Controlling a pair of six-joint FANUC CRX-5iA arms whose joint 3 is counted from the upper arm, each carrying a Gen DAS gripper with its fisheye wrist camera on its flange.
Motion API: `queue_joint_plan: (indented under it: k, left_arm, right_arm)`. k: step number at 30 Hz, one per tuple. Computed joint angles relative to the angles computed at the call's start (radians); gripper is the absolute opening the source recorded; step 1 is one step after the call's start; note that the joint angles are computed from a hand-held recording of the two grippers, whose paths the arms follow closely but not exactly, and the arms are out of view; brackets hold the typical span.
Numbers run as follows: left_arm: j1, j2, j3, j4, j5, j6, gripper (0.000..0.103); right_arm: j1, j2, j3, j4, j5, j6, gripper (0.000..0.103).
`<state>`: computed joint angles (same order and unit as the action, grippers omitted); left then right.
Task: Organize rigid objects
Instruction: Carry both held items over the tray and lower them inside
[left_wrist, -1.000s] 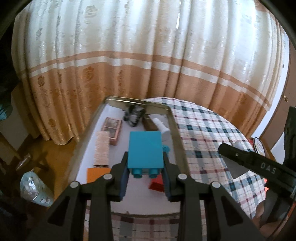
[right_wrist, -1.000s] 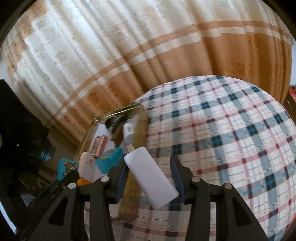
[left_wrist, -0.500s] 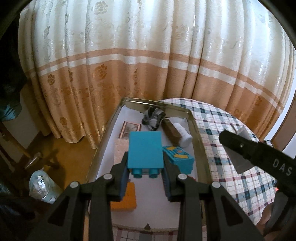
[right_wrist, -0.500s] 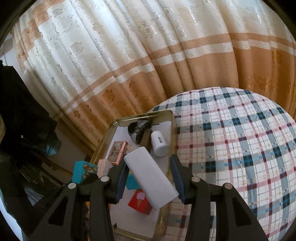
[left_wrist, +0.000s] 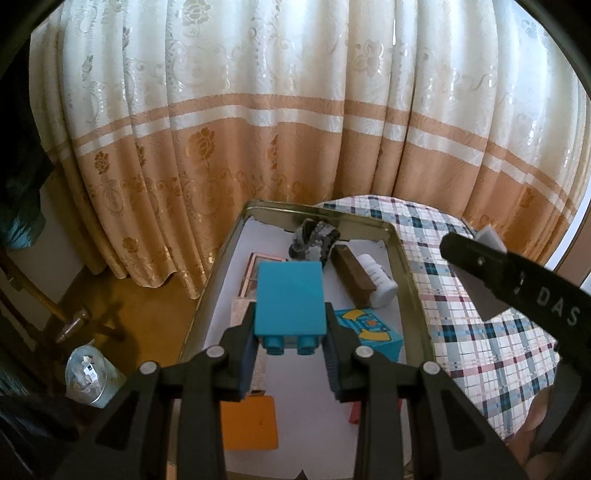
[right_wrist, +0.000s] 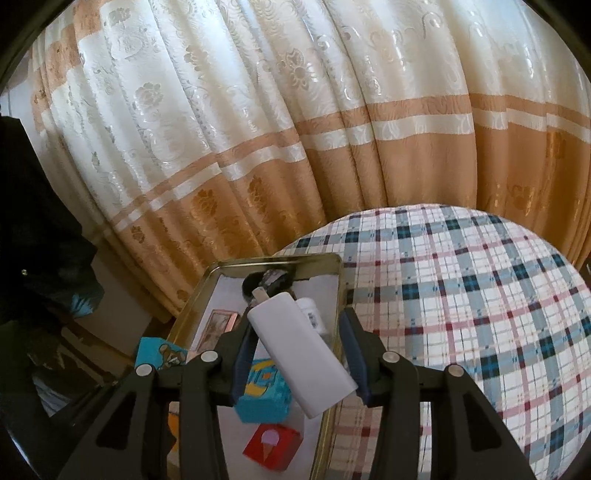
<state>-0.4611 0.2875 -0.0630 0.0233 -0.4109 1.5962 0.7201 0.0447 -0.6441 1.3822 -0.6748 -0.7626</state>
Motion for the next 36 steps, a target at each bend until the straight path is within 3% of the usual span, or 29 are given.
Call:
queue_joint_plan:
  k: [7, 14, 24, 36]
  left_arm:
    - [-0.008, 0.039, 0.07, -0.062, -0.053, 0.05, 0.031]
    - [-0.014, 0.061, 0.089, -0.051, -0.067, 0.028, 0.031]
    - [-0.023, 0.124, 0.174, -0.064, -0.145, 0.034, 0.031]
    - [-0.038, 0.191, 0.274, -0.097, -0.24, 0.042, 0.031]
  right_arm:
    - [-0.018, 0.045, 0.039, -0.028, 0.007, 0.042, 0.048]
    - [-0.04, 0.081, 0.075, -0.053, -0.005, 0.09, 0.048]
    - [-0.076, 0.117, 0.116, -0.093, 0.015, 0.158, 0.048]
    - [-0.127, 0.202, 0.215, -0.22, 0.052, 0.334, 0.048]
